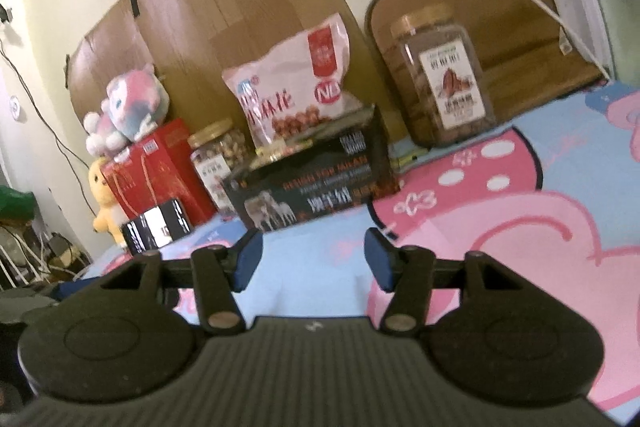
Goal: Organize snacks
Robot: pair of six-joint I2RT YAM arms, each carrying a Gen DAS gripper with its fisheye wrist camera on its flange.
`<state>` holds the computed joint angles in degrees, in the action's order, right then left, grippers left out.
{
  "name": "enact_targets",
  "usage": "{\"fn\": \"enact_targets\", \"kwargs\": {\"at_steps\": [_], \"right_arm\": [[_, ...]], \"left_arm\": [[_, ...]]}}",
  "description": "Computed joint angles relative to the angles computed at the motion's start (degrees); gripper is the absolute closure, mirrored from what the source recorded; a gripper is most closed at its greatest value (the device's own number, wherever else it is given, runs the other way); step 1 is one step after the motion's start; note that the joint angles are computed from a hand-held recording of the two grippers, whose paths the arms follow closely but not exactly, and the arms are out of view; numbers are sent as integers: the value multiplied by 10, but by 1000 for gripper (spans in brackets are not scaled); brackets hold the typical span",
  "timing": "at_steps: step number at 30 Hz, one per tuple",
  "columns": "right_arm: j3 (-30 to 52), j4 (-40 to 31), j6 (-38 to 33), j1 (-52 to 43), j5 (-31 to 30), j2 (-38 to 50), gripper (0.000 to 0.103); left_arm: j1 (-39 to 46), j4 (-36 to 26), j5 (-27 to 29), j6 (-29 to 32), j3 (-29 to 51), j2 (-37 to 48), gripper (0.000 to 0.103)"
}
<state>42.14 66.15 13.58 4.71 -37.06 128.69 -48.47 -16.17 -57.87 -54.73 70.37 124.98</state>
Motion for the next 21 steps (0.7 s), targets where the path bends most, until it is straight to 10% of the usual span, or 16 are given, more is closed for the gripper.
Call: {"fn": "enact_targets", "kwargs": {"at_steps": [21], "right_arm": [[-49, 23, -8, -10, -24, -48, 36]], "left_arm": [[-1, -7, 44, 48, 36, -18, 0]]}}
